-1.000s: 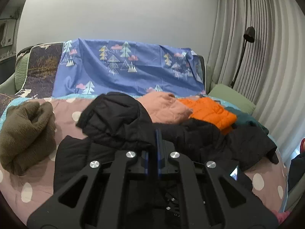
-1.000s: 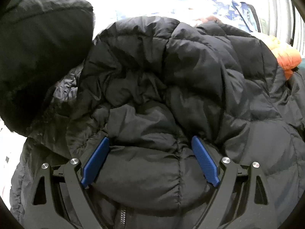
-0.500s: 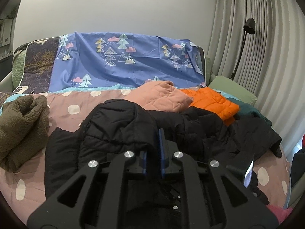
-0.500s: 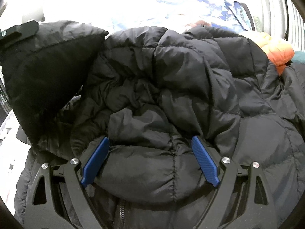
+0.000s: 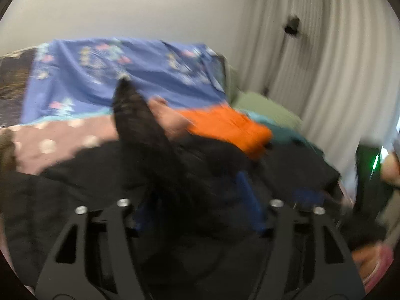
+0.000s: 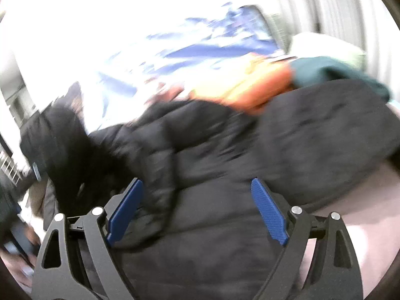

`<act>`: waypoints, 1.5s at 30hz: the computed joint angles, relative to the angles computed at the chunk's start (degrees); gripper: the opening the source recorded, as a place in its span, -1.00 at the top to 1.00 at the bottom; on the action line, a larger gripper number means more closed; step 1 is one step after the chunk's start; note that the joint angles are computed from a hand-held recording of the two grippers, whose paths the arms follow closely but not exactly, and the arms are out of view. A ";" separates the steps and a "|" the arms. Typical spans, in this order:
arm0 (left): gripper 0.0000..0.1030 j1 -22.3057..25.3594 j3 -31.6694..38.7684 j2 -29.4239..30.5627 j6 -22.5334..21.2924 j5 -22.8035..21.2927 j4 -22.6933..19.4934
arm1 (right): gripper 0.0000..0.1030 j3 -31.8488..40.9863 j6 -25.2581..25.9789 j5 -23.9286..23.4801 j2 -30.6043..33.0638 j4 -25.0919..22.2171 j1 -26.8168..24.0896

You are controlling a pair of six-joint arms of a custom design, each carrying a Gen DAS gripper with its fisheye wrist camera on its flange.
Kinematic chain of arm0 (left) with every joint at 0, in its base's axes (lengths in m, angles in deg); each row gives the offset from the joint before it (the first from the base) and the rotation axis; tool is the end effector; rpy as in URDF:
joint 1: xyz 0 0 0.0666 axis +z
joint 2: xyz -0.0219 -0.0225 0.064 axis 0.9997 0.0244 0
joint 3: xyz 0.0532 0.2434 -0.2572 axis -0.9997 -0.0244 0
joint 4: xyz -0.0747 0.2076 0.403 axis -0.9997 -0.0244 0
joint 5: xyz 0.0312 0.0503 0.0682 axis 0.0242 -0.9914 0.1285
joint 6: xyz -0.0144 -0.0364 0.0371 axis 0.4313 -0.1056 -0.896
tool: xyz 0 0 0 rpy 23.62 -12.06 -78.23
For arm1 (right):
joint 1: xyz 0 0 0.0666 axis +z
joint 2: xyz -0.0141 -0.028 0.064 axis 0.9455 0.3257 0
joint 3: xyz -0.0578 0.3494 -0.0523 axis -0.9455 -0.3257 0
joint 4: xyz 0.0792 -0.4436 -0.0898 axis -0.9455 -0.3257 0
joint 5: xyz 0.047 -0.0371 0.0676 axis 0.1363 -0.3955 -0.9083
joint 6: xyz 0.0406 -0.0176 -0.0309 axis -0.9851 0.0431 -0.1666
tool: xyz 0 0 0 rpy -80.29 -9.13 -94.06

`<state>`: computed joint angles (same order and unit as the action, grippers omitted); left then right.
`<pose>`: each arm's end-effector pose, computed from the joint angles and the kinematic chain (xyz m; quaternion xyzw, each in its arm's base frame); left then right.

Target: Fold large clothes

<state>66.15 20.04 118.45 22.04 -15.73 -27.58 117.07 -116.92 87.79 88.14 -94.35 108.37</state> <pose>0.4006 -0.1726 0.5617 0.1297 0.8480 -0.2148 0.4668 0.3837 0.2761 0.5446 0.1017 0.8908 0.1276 0.4242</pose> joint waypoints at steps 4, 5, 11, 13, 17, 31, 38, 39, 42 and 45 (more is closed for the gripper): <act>-0.57 -4.01 0.49 2.49 -1.91 0.76 -5.21 | -0.73 -2.94 -0.87 -3.78 -3.18 -1.23 -2.30; -0.62 -4.74 -0.09 1.97 -2.42 -0.12 -6.11 | -0.73 -3.19 -0.45 -5.50 -3.30 -1.05 -2.62; -0.83 -2.87 -6.39 -7.46 -2.94 -6.34 -7.96 | -0.75 -0.71 6.05 -15.55 1.41 0.65 -1.67; -0.86 -0.15 -7.87 -10.38 -1.94 -8.58 -9.61 | -0.76 2.66 8.00 -16.97 5.60 -0.84 -0.81; -0.86 9.56 -12.14 -17.50 2.09 -10.87 -13.67 | -0.57 8.29 10.26 -14.82 11.99 -2.86 1.17; -0.85 25.15 -15.04 -23.84 4.43 -8.52 -16.88 | 0.79 7.82 9.42 -2.70 9.02 -8.27 -2.50; 0.26 18.98 -11.33 -17.03 1.09 -8.78 -16.80 | 0.57 3.06 11.58 -2.41 4.00 0.76 1.85; 0.27 18.44 -10.27 -15.37 2.05 -7.57 -16.24 | 0.57 3.40 13.80 -4.17 4.48 2.24 3.14; 0.27 15.96 -8.36 -11.47 3.24 -6.24 -14.77 | 0.57 5.78 16.64 -6.23 7.80 1.93 4.96; 0.02 12.22 -8.28 -8.09 2.20 -8.95 -14.33 | 0.56 7.82 14.44 -5.74 12.72 -3.15 4.60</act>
<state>78.37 11.76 110.36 24.24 -24.68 -41.91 124.89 -102.49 82.05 100.86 -97.50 112.97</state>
